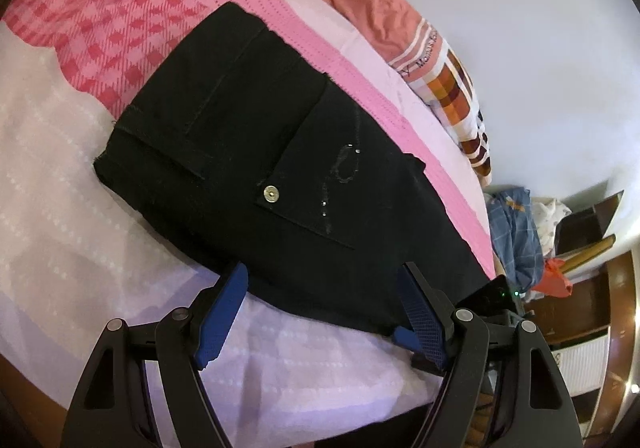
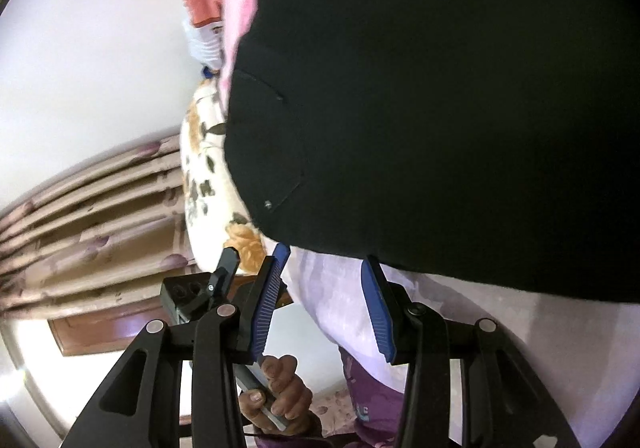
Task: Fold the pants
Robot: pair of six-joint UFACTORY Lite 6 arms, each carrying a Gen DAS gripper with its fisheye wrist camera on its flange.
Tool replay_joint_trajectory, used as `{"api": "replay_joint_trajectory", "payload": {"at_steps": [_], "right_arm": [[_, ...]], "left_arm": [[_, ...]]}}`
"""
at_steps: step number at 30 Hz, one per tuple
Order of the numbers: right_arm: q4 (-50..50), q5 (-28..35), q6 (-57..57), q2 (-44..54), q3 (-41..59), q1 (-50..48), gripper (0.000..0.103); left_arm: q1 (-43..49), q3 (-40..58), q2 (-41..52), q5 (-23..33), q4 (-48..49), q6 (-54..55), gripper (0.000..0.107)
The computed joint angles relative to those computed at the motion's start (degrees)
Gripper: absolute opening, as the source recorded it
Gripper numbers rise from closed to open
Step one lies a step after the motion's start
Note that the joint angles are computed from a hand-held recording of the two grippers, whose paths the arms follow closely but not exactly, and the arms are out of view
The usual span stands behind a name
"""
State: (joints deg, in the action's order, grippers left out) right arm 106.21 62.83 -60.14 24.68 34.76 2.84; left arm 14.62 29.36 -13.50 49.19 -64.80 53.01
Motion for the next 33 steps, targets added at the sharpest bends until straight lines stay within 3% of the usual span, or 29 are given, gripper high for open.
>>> {"api": "replay_joint_trajectory", "payload": {"at_steps": [11,12,14,16,22,27,33], "right_arm": [[10.72,-0.15,2.02,2.83,-0.08,4.04,0.039],[11.29,-1.25,2.24,2.39,-0.37,4.38,0.035],[12.05,-4.25,3.18,2.30,0.62,6.09,0.016],[11.75,-7.16,3.73,3.19,2.79,7.98,0.007],[7.74,-9.45,2.61,0.87,3.38,8.66,0.006],[5.27,-9.72,4.44,3.08,5.66,12.13,0.003],[8.60,-3.31,2.04,3.16,1.77,8.23,0.008]], "left_arm": [[2.38,0.54,5.05,-0.36,-3.50,4.68,0.077],[2.56,0.53,5.09,-0.35,-3.74,5.04,0.077],[3.24,0.18,4.90,-0.44,-4.00,6.03,0.077],[3.33,-0.49,4.14,-1.41,-4.78,7.30,0.077],[1.76,-1.04,2.03,-4.74,-3.55,8.45,0.077],[3.68,-0.64,2.06,-3.98,-1.94,7.27,0.077],[8.65,0.23,4.86,0.72,-3.10,8.69,0.077]]}}
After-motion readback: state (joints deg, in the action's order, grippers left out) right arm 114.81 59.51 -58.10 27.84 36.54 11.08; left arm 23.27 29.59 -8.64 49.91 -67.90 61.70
